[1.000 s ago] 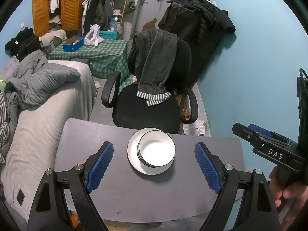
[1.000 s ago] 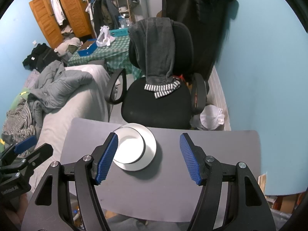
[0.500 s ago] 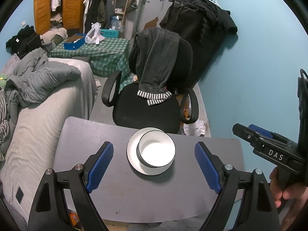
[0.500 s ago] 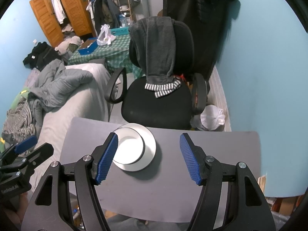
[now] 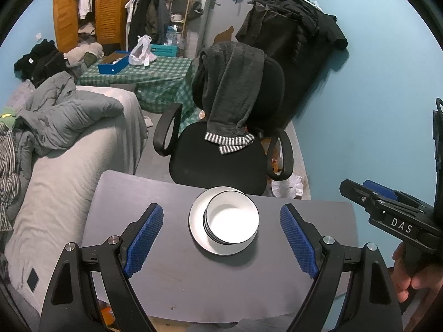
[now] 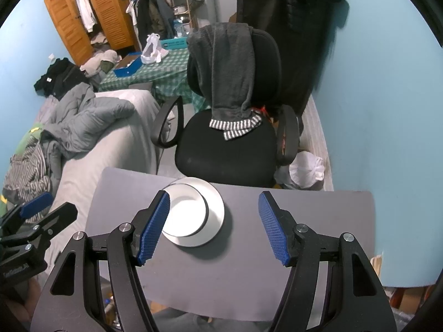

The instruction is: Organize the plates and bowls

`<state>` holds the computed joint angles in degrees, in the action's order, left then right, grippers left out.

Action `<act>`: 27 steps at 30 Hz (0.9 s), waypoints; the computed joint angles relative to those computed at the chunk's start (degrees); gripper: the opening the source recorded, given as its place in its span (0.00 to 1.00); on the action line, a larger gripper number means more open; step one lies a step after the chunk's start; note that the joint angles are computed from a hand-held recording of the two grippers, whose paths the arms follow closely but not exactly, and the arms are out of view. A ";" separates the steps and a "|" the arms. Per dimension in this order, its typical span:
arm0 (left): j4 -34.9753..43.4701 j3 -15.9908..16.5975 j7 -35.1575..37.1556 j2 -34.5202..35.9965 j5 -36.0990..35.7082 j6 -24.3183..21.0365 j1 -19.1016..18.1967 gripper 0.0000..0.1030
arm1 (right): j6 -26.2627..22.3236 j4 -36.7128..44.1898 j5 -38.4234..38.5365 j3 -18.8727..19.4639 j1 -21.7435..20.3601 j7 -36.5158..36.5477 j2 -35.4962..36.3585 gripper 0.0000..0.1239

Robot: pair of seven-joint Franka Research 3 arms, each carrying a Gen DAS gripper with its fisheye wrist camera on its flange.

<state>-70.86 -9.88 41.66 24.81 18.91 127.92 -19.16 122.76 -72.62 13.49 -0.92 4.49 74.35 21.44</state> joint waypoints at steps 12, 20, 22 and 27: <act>5.12 0.58 0.77 2.90 1.30 -5.17 -1.43 0.85 | -0.39 0.67 0.06 0.05 -0.01 -0.04 0.37 0.53; 6.85 0.69 0.78 3.71 0.85 -6.08 -1.73 0.85 | 0.16 -0.53 0.18 0.11 0.11 -0.12 -0.41 0.53; 6.78 0.71 0.74 3.66 0.82 -6.00 -1.75 0.85 | -0.01 -0.20 0.10 0.07 0.16 -0.03 -0.22 0.53; 6.49 0.64 0.92 3.43 0.59 -5.81 -1.66 0.85 | -0.35 0.07 0.18 0.09 0.11 -0.10 -0.11 0.53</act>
<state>-64.37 -9.25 42.58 28.25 19.50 122.11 -20.82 122.42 -72.56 13.67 -0.83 4.60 74.26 21.34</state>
